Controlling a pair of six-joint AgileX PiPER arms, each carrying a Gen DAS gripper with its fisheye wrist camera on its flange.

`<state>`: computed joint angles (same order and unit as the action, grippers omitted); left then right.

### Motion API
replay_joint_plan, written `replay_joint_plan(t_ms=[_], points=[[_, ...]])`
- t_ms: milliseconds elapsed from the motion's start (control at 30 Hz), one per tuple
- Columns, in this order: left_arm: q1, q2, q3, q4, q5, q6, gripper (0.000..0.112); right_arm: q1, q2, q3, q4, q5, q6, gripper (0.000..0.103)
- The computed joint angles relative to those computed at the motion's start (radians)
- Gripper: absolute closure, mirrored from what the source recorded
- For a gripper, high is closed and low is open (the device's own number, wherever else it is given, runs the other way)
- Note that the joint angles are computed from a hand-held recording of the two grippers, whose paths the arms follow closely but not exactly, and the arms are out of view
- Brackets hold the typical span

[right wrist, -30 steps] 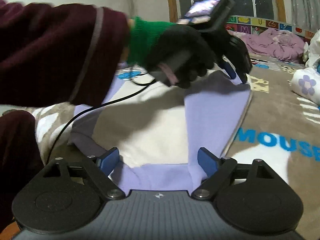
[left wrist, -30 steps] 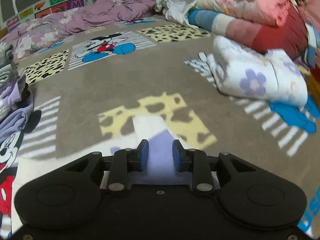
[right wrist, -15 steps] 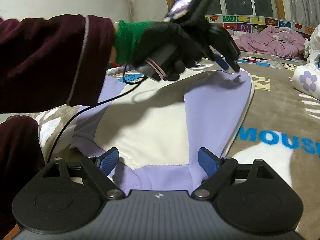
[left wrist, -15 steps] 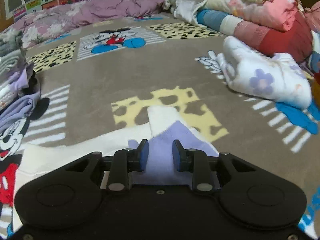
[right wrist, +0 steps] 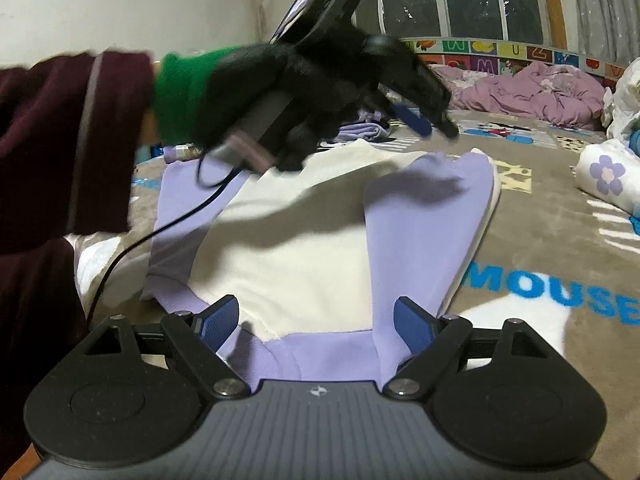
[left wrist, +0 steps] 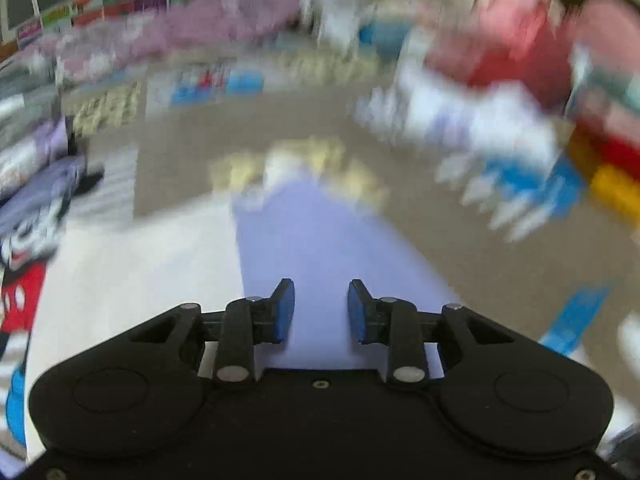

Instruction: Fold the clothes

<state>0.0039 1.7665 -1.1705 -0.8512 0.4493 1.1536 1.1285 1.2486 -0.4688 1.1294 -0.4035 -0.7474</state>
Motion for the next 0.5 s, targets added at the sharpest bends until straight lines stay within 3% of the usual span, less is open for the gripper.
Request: replay_joint_plan(t_ms=[67, 167, 233, 333, 433, 500], points=[[0.011, -0.039, 0.03, -0.026, -0.003, -0.01, 0.083, 0.021, 0.007, -0.005, 0.048, -0.017, -0.043, 0.019], [0.052, -0.096, 0.127, -0.296, 0.003, 0.227, 0.083, 0.049, 0.005, 0.0, 0.077, -0.045, -0.066, 0.019], [0.054, -0.107, 0.178, -0.37, 0.0, 0.323, 0.08, 0.054, -0.001, 0.007, 0.08, -0.048, -0.07, 0.019], [0.026, -0.094, 0.18, -0.307, -0.037, 0.309, 0.077, 0.039, -0.009, 0.012, 0.066, -0.032, -0.063, 0.019], [0.041, -0.087, 0.124, -0.31, -0.006, 0.242, 0.077, 0.03, -0.013, 0.014, 0.053, -0.021, -0.054, 0.019], [0.02, -0.037, 0.038, -0.214, -0.029, 0.118, 0.077, 0.03, -0.013, 0.016, 0.039, -0.021, -0.036, 0.018]])
